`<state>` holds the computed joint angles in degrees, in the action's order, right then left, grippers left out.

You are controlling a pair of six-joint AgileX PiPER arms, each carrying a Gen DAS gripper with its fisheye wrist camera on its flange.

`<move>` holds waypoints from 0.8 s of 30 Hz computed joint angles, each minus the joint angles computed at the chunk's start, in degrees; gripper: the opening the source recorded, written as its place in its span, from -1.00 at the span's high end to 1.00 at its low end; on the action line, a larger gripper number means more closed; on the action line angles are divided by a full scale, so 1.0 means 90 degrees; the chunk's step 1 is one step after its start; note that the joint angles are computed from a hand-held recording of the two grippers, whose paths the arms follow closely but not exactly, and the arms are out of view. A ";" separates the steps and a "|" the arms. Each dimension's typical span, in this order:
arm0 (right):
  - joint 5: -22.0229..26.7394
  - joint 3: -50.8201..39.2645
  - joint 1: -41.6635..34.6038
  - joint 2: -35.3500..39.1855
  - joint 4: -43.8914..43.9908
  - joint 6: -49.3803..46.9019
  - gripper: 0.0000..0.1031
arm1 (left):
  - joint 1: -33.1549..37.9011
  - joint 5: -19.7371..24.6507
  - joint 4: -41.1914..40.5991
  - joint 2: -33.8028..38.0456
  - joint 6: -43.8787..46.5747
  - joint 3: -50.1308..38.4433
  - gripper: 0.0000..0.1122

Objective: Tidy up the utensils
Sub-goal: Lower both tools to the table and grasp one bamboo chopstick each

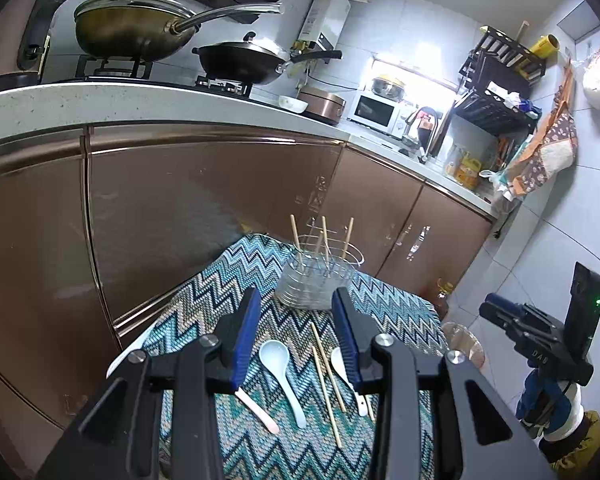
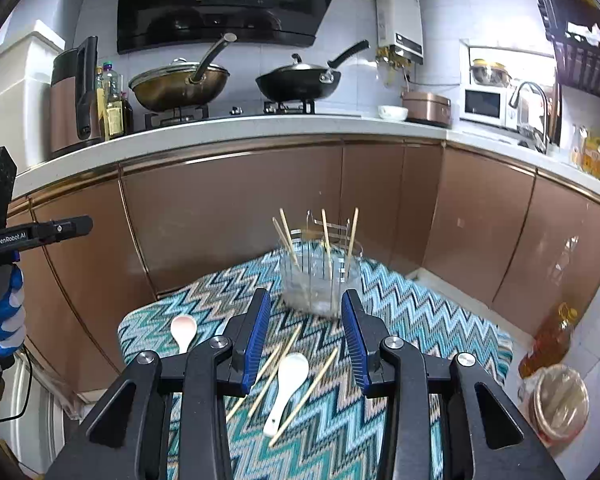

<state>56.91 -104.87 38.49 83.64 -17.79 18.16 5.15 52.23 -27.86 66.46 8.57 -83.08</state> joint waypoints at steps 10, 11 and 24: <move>0.0591 0.0285 -0.0211 -0.0078 0.0405 0.0144 0.28 | -0.0561 0.0229 -0.0257 0.0337 0.0030 0.0250 0.37; 0.0630 0.0301 -0.0326 -0.0004 0.0585 0.0095 0.28 | -0.0645 0.0237 -0.0264 0.0438 0.0018 0.0267 0.37; 0.1091 -0.0239 -0.1644 0.1607 0.2541 -0.0887 0.33 | -0.1814 0.1072 0.0337 0.3402 -0.0913 -0.1458 0.40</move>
